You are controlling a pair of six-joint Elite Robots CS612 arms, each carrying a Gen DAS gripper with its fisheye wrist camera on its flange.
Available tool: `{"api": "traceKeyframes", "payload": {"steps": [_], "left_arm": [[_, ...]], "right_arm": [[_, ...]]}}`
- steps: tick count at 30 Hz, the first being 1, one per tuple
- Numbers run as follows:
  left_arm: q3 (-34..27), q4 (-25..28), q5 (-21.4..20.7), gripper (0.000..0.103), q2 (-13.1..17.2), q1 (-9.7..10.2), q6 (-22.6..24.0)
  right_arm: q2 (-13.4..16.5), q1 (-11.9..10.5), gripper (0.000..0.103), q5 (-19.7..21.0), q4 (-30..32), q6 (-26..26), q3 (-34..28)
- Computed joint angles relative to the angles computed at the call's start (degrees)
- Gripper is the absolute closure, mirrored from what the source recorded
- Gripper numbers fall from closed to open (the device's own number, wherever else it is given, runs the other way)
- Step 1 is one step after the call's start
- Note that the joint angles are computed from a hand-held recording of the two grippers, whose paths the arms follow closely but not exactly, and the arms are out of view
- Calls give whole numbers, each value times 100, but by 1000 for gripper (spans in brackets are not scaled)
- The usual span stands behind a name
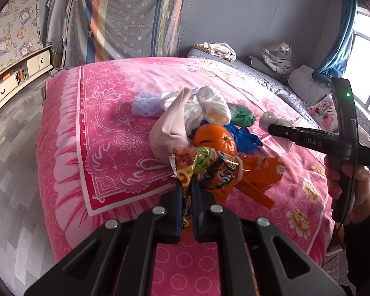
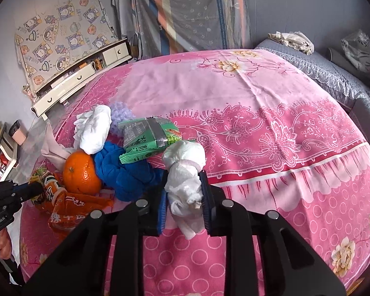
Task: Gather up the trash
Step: 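Grasp the orange snack wrapper with the left gripper while the right gripper grasps white tissue, then carry the wrapper and tissue over the yellow bin with both tools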
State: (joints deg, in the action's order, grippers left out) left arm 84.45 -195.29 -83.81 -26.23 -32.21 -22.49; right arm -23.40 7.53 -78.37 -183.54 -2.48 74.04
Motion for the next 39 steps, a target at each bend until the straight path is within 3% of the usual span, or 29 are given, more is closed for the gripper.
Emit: {"api": "traceKeyframes", "payload": {"steps": [13, 28, 39], "left_arm": [[442, -763, 419, 100, -209, -177, 45], [681, -1083, 612, 100, -455, -352, 88], [728, -1412, 645, 100, -601, -541, 462]], "right_arm": [[-319, -49, 81, 169, -530, 106, 563], [-676, -133, 81, 123, -1245, 184, 1217], [-972, -260, 81, 70, -2109, 416, 1763]]}}
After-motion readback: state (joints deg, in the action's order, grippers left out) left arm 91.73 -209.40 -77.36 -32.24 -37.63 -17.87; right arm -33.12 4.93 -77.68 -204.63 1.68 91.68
